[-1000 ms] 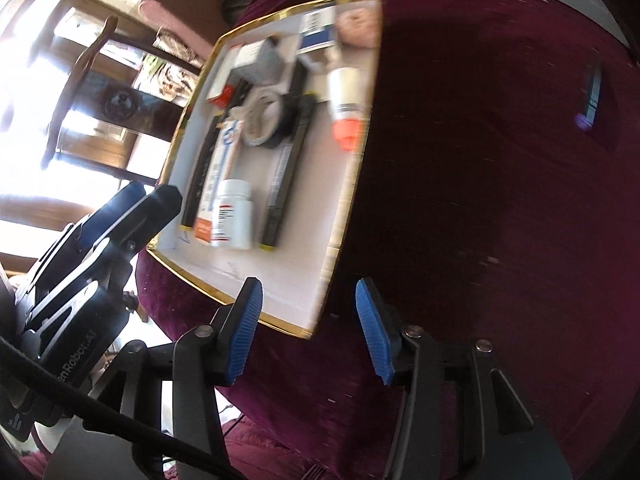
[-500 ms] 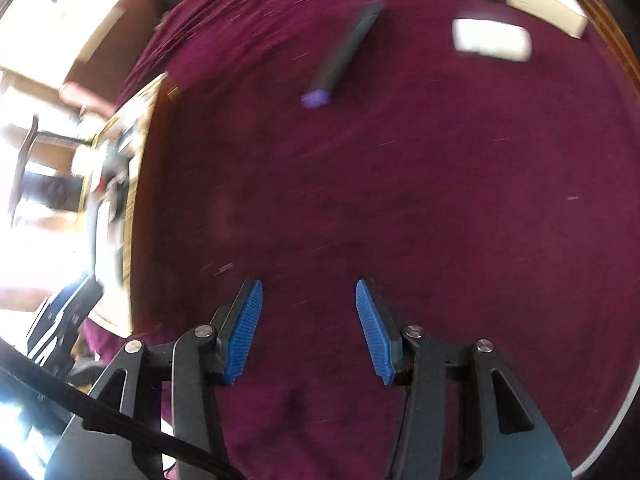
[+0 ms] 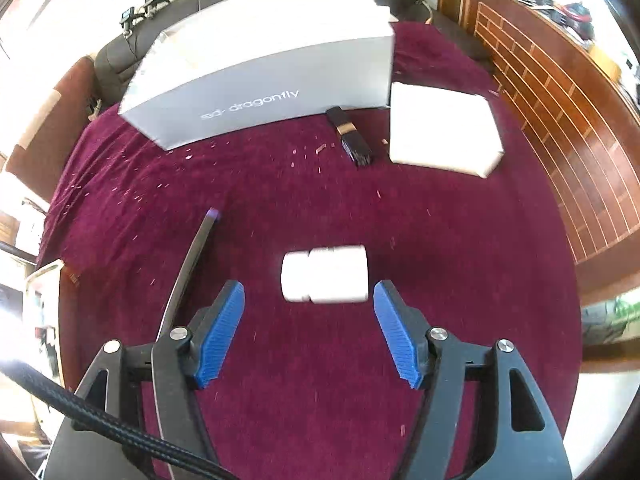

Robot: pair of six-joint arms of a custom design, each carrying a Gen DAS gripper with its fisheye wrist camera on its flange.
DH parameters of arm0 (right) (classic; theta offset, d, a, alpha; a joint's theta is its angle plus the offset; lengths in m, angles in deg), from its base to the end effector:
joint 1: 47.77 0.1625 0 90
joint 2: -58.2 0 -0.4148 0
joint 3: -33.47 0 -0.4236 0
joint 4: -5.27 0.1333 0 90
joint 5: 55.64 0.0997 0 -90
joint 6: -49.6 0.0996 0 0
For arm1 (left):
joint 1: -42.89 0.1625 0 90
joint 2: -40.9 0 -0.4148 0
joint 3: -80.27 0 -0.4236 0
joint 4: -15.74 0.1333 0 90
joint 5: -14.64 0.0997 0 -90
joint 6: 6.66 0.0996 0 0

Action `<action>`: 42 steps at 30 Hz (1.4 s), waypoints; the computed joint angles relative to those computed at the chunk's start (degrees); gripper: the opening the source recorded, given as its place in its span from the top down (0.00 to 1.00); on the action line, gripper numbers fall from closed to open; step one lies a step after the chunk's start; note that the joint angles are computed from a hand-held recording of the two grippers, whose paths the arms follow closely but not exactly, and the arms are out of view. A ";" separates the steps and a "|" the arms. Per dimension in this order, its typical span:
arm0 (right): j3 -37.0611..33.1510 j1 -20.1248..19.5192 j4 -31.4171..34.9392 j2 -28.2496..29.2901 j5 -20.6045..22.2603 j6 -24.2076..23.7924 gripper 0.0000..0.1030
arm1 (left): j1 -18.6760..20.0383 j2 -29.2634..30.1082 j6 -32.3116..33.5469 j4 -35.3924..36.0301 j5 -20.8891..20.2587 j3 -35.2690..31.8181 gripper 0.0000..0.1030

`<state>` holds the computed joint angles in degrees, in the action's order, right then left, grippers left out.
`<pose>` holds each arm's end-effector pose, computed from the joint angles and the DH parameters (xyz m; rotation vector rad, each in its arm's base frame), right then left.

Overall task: Organize objects
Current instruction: 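Withdraw both open tools from the tray toward the last bottle and marker, then grasp the second white pill bottle with the right tool while the left tool grasps the purple-capped marker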

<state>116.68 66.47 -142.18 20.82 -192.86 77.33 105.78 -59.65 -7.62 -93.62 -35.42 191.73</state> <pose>0.3571 -0.6464 0.0643 -0.1797 -2.3945 0.6788 -0.0294 -0.4903 0.4292 0.4945 2.4223 -0.3949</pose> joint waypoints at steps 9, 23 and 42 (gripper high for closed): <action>-4.38 -3.16 13.34 2.63 5.56 -2.59 0.37 | 1.66 1.67 -2.02 0.94 -3.06 -1.70 0.61; -6.55 -0.61 13.58 5.39 -5.99 -4.46 0.34 | 0.50 4.71 0.13 -0.02 -5.48 -2.55 0.61; 7.72 -1.30 10.43 -4.88 8.31 2.32 0.70 | 1.00 11.32 3.48 -2.74 -4.74 -4.76 0.61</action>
<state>124.40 65.17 -131.75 15.94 -184.55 79.65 106.78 -48.33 -4.14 -96.36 -40.16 186.97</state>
